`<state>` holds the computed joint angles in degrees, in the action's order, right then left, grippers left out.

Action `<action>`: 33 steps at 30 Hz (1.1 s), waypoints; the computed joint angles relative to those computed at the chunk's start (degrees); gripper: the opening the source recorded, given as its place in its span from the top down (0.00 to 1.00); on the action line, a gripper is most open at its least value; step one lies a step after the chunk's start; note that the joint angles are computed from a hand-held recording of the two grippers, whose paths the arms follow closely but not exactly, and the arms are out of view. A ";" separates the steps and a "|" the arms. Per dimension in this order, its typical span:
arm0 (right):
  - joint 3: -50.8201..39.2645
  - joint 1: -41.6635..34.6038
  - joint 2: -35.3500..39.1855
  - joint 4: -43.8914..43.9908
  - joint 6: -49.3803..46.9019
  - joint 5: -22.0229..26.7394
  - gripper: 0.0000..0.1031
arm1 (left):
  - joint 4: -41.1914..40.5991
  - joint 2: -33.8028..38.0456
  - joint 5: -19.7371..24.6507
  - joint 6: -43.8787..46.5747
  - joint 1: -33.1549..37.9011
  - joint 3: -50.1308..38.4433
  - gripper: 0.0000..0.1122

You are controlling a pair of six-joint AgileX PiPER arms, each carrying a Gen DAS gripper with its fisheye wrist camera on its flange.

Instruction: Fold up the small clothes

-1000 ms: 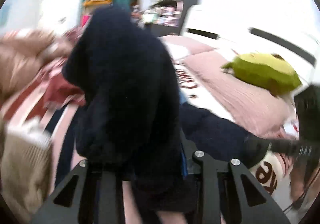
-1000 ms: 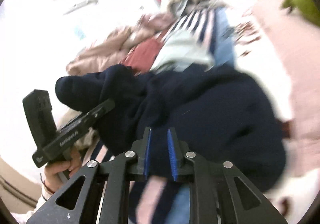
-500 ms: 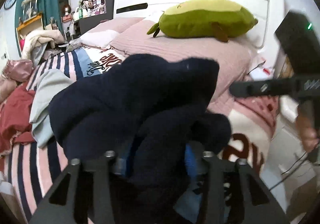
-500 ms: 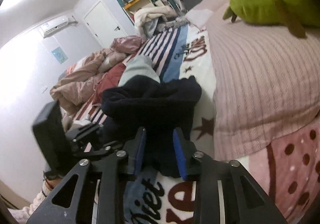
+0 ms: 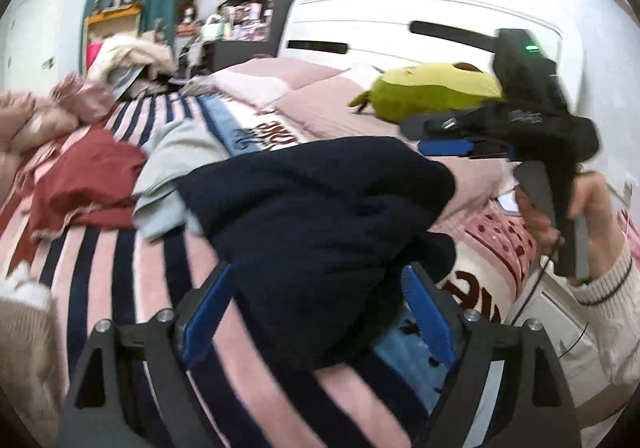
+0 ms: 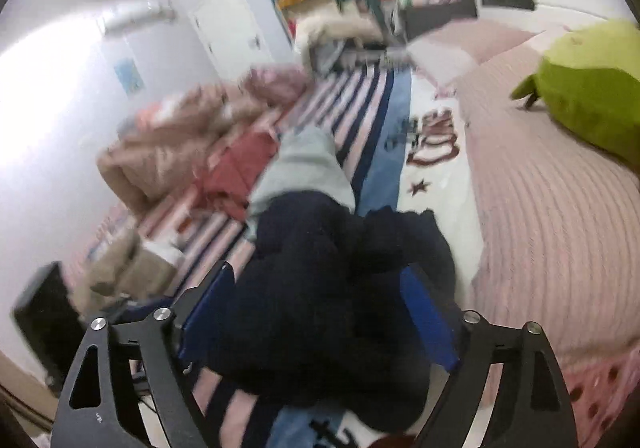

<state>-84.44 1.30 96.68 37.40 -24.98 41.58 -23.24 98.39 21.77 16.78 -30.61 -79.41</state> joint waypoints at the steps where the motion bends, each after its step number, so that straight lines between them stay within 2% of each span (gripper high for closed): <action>1: -4.89 1.30 3.57 -4.85 3.99 2.50 0.20 | -3.41 -0.34 -0.03 2.32 1.07 0.93 0.27; 2: -9.10 2.47 7.12 -8.89 6.97 4.70 0.30 | -6.45 -0.41 -0.01 4.66 1.75 1.45 0.27; 3: -11.01 2.98 8.74 -10.64 8.23 6.04 0.45 | -9.80 -0.66 0.31 7.33 2.64 2.13 0.27; 4: -11.47 2.69 9.81 -10.10 7.48 6.84 0.78 | -10.85 -0.51 0.13 8.06 2.70 2.34 0.27; 5: -10.32 1.68 9.90 -7.26 5.33 7.54 0.87 | -11.38 -0.55 0.06 8.46 2.85 2.69 0.27; 6: -7.99 1.13 8.87 -5.92 3.86 6.52 0.87 | -11.70 -0.54 0.05 8.81 2.94 2.86 0.27; 8: 0.10 0.91 4.38 -6.71 0.06 1.19 0.91 | -13.81 -0.12 0.27 10.95 3.19 2.93 0.27; 10: 6.67 -0.90 1.67 -4.71 -2.58 -0.68 0.93 | -15.50 0.44 0.83 12.25 3.48 2.59 0.27; 14: 19.38 -5.96 -3.02 4.34 -10.89 -4.38 0.93 | -19.11 1.92 2.38 14.69 3.69 1.24 0.27; 16: 23.53 -8.48 -4.68 9.21 -15.14 -4.27 0.93 | -18.65 3.08 3.15 13.57 3.36 -0.09 0.27; 18: 25.01 -9.55 -5.47 9.53 -15.75 -3.90 0.93 | -21.99 5.23 5.72 15.29 3.98 -2.29 0.24; 19: 25.01 -9.29 -5.75 7.84 -14.48 -4.25 0.89 | -23.89 6.23 7.10 16.15 4.36 -3.30 0.23; 20: 24.17 -8.47 -5.75 4.42 -11.12 -4.81 0.72 | -25.62 7.67 8.69 16.37 4.77 -4.73 0.21; 21: 23.08 -7.45 -5.58 -0.06 -6.46 -5.50 0.60 | -26.97 9.70 10.46 15.73 5.25 -6.80 0.21; 22: 22.29 -6.74 -5.29 -3.75 -2.41 -6.41 0.39 | -28.59 11.28 11.99 15.68 5.78 -8.35 0.20; 23: 21.40 -6.78 -4.70 -5.16 -0.66 -6.15 0.35 | -32.05 13.06 13.87 16.73 6.68 -9.78 0.17; 25: 19.20 -9.02 -2.25 -1.67 -2.95 -1.75 0.35 | -37.28 16.11 17.90 17.36 8.39 -12.36 0.16; 28: 17.84 -14.85 1.97 10.35 -10.93 6.43 0.34 | -39.85 21.86 24.48 13.29 9.71 -18.65 0.11; 31: 18.47 -18.55 4.85 18.86 -16.98 11.81 0.34 | -35.91 24.77 24.52 7.76 8.51 -22.80 0.11; 32: 18.69 -19.02 5.40 20.57 -18.37 13.23 0.34 | -35.16 24.38 23.15 7.30 7.93 -22.37 0.16; 33: 18.61 -19.34 6.26 22.04 -19.37 15.35 0.35 | -34.91 23.70 22.25 7.61 7.56 -21.50 0.26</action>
<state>-65.83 -18.04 102.94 59.44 -44.35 56.94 -58.15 122.09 44.02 24.40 -23.05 -100.91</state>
